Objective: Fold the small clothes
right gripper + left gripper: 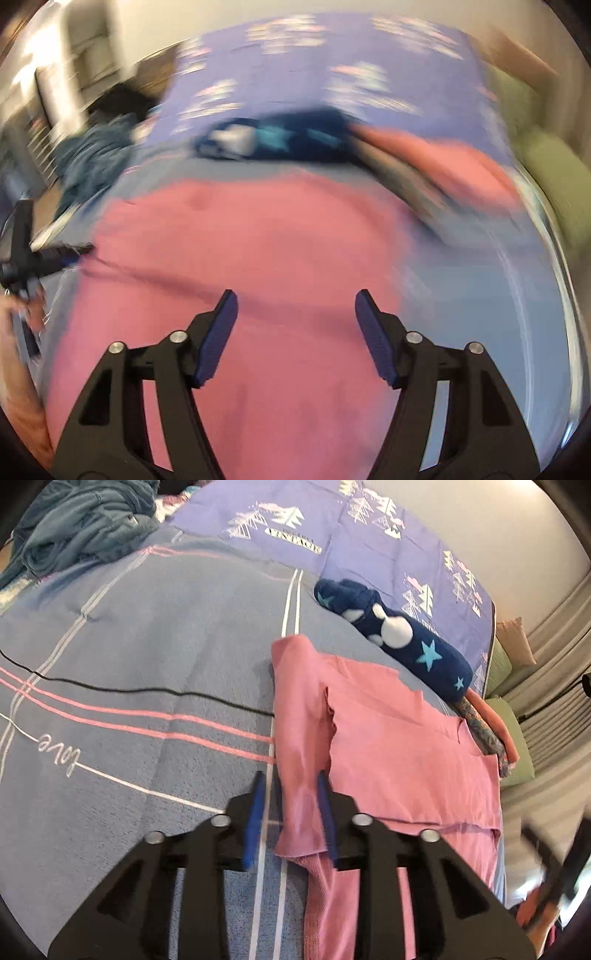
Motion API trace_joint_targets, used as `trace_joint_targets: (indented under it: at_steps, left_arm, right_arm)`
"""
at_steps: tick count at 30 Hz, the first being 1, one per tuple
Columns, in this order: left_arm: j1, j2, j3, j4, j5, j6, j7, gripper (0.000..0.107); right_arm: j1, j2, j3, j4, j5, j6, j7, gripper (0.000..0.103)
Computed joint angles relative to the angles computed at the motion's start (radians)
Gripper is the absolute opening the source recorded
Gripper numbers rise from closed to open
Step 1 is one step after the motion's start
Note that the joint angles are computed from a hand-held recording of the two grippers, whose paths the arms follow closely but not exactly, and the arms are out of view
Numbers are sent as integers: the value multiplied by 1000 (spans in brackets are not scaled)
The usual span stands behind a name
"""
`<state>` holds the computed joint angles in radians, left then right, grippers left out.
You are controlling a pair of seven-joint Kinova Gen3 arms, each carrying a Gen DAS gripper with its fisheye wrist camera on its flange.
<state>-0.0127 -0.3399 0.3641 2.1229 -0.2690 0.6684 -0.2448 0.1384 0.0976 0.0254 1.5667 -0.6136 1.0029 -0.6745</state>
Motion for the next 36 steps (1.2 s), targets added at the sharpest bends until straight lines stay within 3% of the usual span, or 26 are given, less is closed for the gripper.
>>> trace_joint_targets:
  at_steps: [3,6,9,11,14,17,20,27,32,36]
  left_arm:
    - [-61,0,95,-50,-66,96,84,45]
    - [-111,6,234,-115,-168,218,195,46]
    - [-41,-5,289,-142,-205,271,292,54]
    - [17,-16,306,-140,-196,271,301,57]
    - [59,-8,395,-154,-189,321,337,59]
    - [96,-40,455,-149,-152,345,391,59]
    - [68,-102,547,-146,-99,365,440,62]
    - [20,-213,689,-179,47,442,418,64]
    - [23,-260,712,-191,133,427,366,64]
    - [22,-303,731,-177,228,403,352,64]
  right_arm:
    - [139,-29,120,131,-122,-6,89,51]
    - [276,6,200,156,-235,93,199,51]
    - [381,45,163,126,-245,213,272,51]
    - [398,39,147,134,-261,245,347,53]
    - [428,55,126,129,-297,312,431,61]
    - [423,67,117,114,-282,370,438,61]
    - [422,62,115,122,-246,410,470,61]
    - [527,101,159,116,-208,544,555,67]
    - [620,128,187,81,-173,683,594,66]
    - [689,170,194,52,-97,824,651,54]
